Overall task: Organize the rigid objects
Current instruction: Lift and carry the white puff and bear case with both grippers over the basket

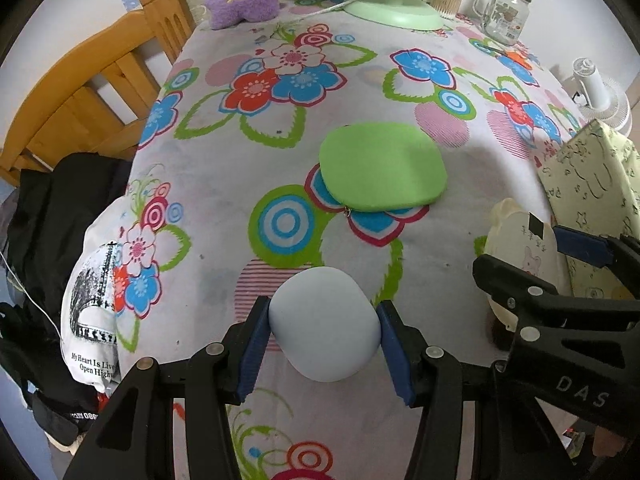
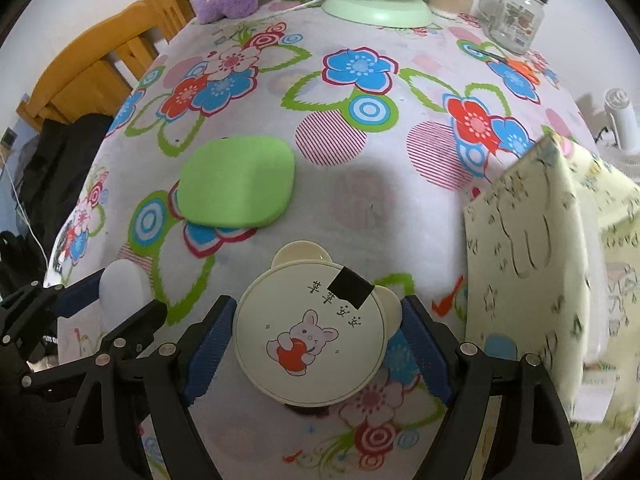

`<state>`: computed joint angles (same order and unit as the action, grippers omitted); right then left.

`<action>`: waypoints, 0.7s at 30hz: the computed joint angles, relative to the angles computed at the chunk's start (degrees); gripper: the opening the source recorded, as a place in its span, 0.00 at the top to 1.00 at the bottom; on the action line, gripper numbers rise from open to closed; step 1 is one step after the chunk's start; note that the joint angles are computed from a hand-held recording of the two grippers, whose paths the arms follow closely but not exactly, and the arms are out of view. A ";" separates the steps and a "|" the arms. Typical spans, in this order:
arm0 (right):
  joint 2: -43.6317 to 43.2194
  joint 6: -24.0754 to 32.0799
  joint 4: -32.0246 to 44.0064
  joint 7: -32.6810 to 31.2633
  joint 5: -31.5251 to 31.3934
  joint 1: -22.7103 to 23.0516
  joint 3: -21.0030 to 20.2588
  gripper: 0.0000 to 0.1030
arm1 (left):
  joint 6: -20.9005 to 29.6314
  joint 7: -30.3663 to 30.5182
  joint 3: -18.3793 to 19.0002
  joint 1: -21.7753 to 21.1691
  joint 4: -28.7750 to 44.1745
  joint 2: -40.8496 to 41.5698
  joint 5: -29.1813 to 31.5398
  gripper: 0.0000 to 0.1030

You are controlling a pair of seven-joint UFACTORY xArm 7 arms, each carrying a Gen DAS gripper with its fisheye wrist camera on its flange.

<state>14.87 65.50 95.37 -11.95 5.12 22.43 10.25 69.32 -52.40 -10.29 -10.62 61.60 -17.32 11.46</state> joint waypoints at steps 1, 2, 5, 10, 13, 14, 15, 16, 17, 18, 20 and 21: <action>-0.77 -0.40 -0.82 0.26 0.00 0.00 -0.04 0.19 | 0.04 0.12 -0.02 -0.10 -0.13 -0.44 -0.03 0.47; -1.62 -0.78 -1.68 0.42 0.06 -0.06 -0.06 0.19 | 0.14 0.19 -0.11 -0.18 -0.20 -0.82 -0.03 0.47; -3.61 -1.63 -3.49 1.00 0.24 -0.30 -0.08 0.19 | 0.66 0.40 -0.48 -0.32 -0.33 -1.98 0.24 0.47; -7.03 -2.79 -6.33 2.28 0.40 -0.77 -0.16 0.19 | 1.09 1.37 -1.15 -0.63 -0.12 -3.58 0.71 0.47; -9.14 -3.48 -8.07 3.05 0.19 -1.08 -0.23 0.19 | 1.04 2.13 -1.39 -0.75 0.01 -4.48 0.61 0.47; -9.93 -3.75 -8.76 3.28 0.09 -1.20 -0.27 0.19 | 1.05 2.39 -1.51 -0.79 0.15 -4.71 0.58 0.47; -10.59 -3.83 -9.31 3.38 0.03 -1.33 -0.29 0.19 | 0.96 2.48 -1.67 -0.81 0.27 -4.88 0.58 0.47; -11.26 -3.96 -9.91 3.55 -0.08 -1.45 -0.32 0.19 | 0.86 2.65 -1.81 -0.86 0.39 -5.13 0.60 0.47; -11.99 -4.14 -10.55 3.78 -0.19 -1.59 -0.36 0.19 | 0.98 2.84 -1.99 -0.89 0.64 -5.20 0.67 0.47; -12.60 -4.11 -11.03 3.87 -0.22 -1.73 -0.38 0.19 | 1.16 3.02 -2.23 -0.93 1.04 -5.26 0.88 0.47; -13.68 -4.24 -11.98 4.23 -0.52 -1.98 -0.44 0.19 | 1.16 3.24 -2.51 -1.01 1.55 -5.34 1.00 0.47; -14.16 -4.27 -12.38 4.34 -0.62 -2.09 -0.45 0.19 | 1.17 3.52 -2.64 -1.12 1.91 -5.35 1.06 0.47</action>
